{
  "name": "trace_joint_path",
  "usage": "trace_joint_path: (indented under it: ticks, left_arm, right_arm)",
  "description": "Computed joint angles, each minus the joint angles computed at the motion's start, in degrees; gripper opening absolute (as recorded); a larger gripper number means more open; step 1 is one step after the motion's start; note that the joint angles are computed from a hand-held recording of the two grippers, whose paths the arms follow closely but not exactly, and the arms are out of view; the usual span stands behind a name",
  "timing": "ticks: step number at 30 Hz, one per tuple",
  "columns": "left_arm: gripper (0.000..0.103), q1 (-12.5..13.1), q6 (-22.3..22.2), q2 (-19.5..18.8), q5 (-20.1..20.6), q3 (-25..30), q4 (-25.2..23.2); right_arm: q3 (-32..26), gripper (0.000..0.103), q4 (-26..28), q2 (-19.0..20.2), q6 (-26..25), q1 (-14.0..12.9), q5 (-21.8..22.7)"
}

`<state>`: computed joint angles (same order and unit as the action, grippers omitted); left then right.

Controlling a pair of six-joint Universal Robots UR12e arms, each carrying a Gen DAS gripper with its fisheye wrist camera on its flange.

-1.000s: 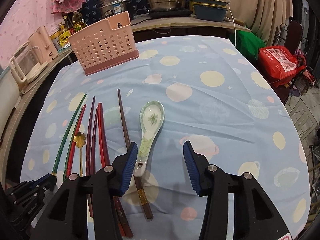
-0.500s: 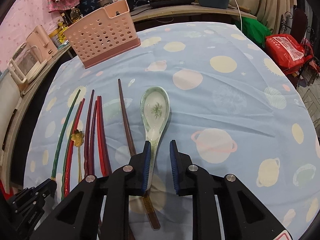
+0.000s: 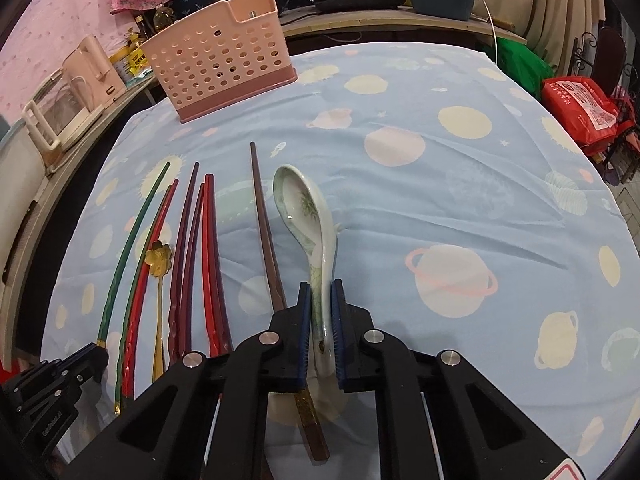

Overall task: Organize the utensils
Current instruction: 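Grasp the white ceramic spoon with the right tool while the left tool grasps a green chopstick, then carry spoon and green chopstick to the pink basket and open both tools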

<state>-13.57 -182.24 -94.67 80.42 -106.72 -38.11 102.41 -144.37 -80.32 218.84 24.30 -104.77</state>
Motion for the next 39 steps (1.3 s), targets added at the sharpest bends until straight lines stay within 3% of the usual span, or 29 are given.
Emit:
trace_joint_path:
  ticks: [9, 21, 32, 39]
  left_arm:
    - [0.007, 0.5, -0.8, 1.5, -1.1, -0.4, -0.9]
    - [0.007, 0.2, -1.4, 4.7, -0.1, -0.2, 1.3]
    - [0.007, -0.1, -0.9, 4.5, 0.7, 2.8, 2.1]
    - [0.007, 0.2, 0.3, 2.6, 1.1, 7.6, 3.7]
  right_arm:
    - [1.6, 0.007, -0.4, -2.9, 0.7, 0.5, -1.9]
    - [3.1, 0.006, -2.1, -6.8, 0.9, 0.9, -4.9]
    - [3.3, 0.006, -3.0, -8.3, 0.3, 0.0, -5.3]
    - [0.3, 0.006, -3.9, -6.9, -2.7, -1.0, -4.9]
